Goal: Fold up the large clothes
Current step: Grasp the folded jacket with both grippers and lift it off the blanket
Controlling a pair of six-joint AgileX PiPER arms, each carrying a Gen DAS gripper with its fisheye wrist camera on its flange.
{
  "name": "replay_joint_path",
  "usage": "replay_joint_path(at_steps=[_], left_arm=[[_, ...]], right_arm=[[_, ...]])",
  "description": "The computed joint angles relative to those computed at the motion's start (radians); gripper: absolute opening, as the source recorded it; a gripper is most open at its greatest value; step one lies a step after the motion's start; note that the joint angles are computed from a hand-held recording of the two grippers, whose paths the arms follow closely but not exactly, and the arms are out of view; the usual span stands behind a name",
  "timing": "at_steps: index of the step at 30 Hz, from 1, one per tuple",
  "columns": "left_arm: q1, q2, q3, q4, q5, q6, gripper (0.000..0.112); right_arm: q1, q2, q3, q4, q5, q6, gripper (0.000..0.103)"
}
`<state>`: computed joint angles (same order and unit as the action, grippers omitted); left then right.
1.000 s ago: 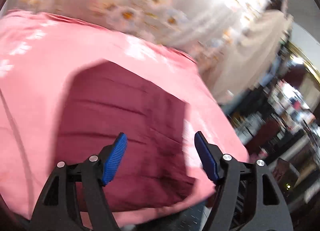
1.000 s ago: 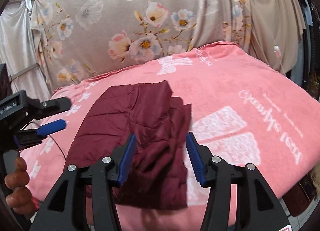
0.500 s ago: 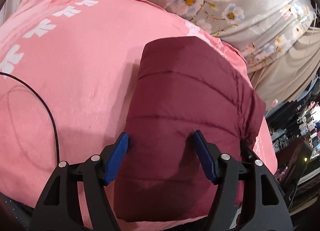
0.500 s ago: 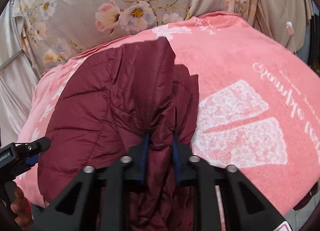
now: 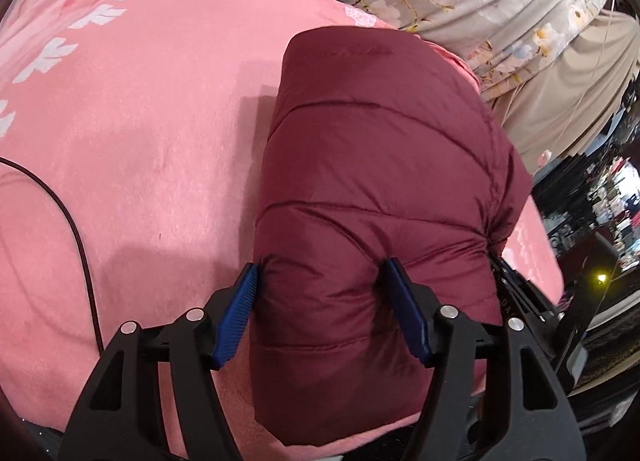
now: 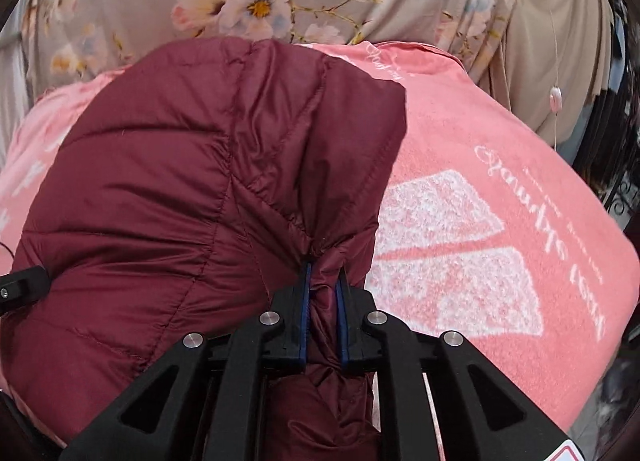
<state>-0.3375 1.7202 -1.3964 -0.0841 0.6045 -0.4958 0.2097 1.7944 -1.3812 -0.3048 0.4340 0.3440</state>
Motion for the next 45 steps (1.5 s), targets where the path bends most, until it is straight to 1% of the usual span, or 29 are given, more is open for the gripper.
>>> replay_joint_path(at_steps=[2, 3, 4, 5, 6, 7, 8, 10, 13, 15, 16, 17, 19, 21, 22, 23, 24, 25, 26, 27, 29, 31, 32, 35, 37, 40, 41, 42, 45], left_arm=[[-0.002, 0.011, 0.007, 0.013, -0.012, -0.026, 0.064], [0.007, 0.013, 0.005, -0.011, -0.009, -0.02, 0.064], [0.029, 0.007, 0.003, -0.075, -0.002, 0.017, 0.063], [0.059, -0.009, 0.012, -0.163, -0.003, 0.063, 0.062], [0.083, -0.029, 0.03, -0.221, -0.019, 0.093, 0.062], [0.103, -0.049, 0.05, -0.269, -0.045, 0.122, 0.065], [0.125, -0.064, 0.06, -0.315, -0.064, 0.151, 0.074], [0.152, -0.049, 0.044, -0.353, -0.067, 0.176, 0.082], [0.194, 0.037, -0.028, -0.474, -0.009, 0.283, 0.082], [0.221, 0.092, -0.053, -0.599, 0.021, 0.372, 0.086], [0.234, 0.111, -0.053, -0.674, 0.029, 0.431, 0.09], [0.239, 0.124, -0.056, -0.709, 0.034, 0.452, 0.093], [0.251, 0.134, -0.03, -0.813, 0.032, 0.537, 0.096], [0.258, 0.14, -0.026, -0.862, 0.044, 0.597, 0.096], [0.26, 0.147, -0.037, -0.876, 0.061, 0.626, 0.093], [0.26, 0.154, -0.051, -0.877, 0.073, 0.634, 0.085], [0.26, 0.16, -0.06, -0.896, 0.089, 0.658, 0.081], [0.255, 0.161, -0.07, -0.877, 0.092, 0.644, 0.076], [0.246, 0.155, -0.078, -0.843, 0.089, 0.619, 0.069], [0.242, 0.148, -0.075, -0.83, 0.081, 0.615, 0.065], [0.234, 0.115, -0.063, -0.812, 0.072, 0.614, 0.046], [0.227, 0.074, -0.05, -0.802, 0.067, 0.617, 0.038], [0.217, 0.036, -0.038, -0.782, 0.059, 0.608, 0.036], [0.194, -0.07, -0.011, -0.743, 0.047, 0.588, 0.034], [0.176, -0.153, 0.009, -0.71, 0.035, 0.571, 0.034], [0.131, -0.274, 0.004, -0.616, 0.019, 0.5, 0.034], [0.111, -0.311, -0.004, -0.57, 0.017, 0.455, 0.034], [0.077, -0.361, -0.022, -0.483, 0.016, 0.373, 0.034], [-0.063, -0.448, -0.1, -0.183, 0.011, 0.124, 0.034]], right_arm=[[-0.027, -0.035, -0.014, 0.104, 0.037, -0.085, 0.015], [-0.044, -0.065, -0.004, 0.17, 0.046, -0.138, 0.021], [-0.068, -0.094, 0.007, 0.257, 0.048, -0.211, 0.028], [-0.093, -0.121, 0.015, 0.337, 0.053, -0.273, 0.05], [-0.127, -0.141, 0.02, 0.436, 0.061, -0.349, 0.065], [-0.157, -0.138, 0.002, 0.52, 0.092, -0.414, 0.066], [-0.173, -0.126, -0.02, 0.565, 0.122, -0.447, 0.066], [-0.215, -0.069, -0.081, 0.698, 0.208, -0.538, 0.066], [-0.243, 0.021, -0.161, 0.814, 0.318, -0.597, 0.066], [-0.246, 0.049, -0.17, 0.866, 0.332, -0.619, 0.067], [-0.249, 0.063, -0.175, 0.891, 0.339, -0.635, 0.068], [-0.252, 0.075, -0.185, 0.905, 0.349, -0.64, 0.07], [-0.274, 0.119, -0.209, 0.991, 0.392, -0.666, 0.072], [-0.302, 0.173, -0.228, 1.115, 0.451, -0.711, 0.072], [-0.305, 0.178, -0.224, 1.139, 0.447, -0.721, 0.072], [-0.306, 0.183, -0.233, 1.15, 0.458, -0.745, 0.062], [-0.305, 0.19, -0.246, 1.177, 0.481, -0.77, 0.047], [-0.301, 0.183, -0.247, 1.171, 0.478, -0.764, 0.043], [-0.292, 0.17, -0.249, 1.154, 0.473, -0.762, 0.032], [-0.288, 0.155, -0.245, 1.143, 0.466, -0.764, 0.024], [-0.281, 0.112, -0.222, 1.143, 0.456, -0.774, 0.018], [-0.292, 0.057, -0.191, 1.177, 0.463, -0.805, 0.016], [-0.296, 0.012, -0.163, 1.197, 0.461, -0.83, 0.016], [-0.311, -0.097, -0.109, 1.246, 0.461, -0.891, 0.015], [-0.329, -0.195, -0.083, 1.285, 0.469, -0.936, 0.015], [-0.387, -0.317, -0.079, 1.362, 0.522, -0.998, 0.015], [-0.405, -0.339, -0.089, 1.383, 0.539, -1.015, 0.015], [-0.431, -0.379, -0.099, 1.416, 0.563, -1.038, 0.015], [-0.522, -0.442, -0.169, 1.522, 0.65, -1.089, 0.015]])
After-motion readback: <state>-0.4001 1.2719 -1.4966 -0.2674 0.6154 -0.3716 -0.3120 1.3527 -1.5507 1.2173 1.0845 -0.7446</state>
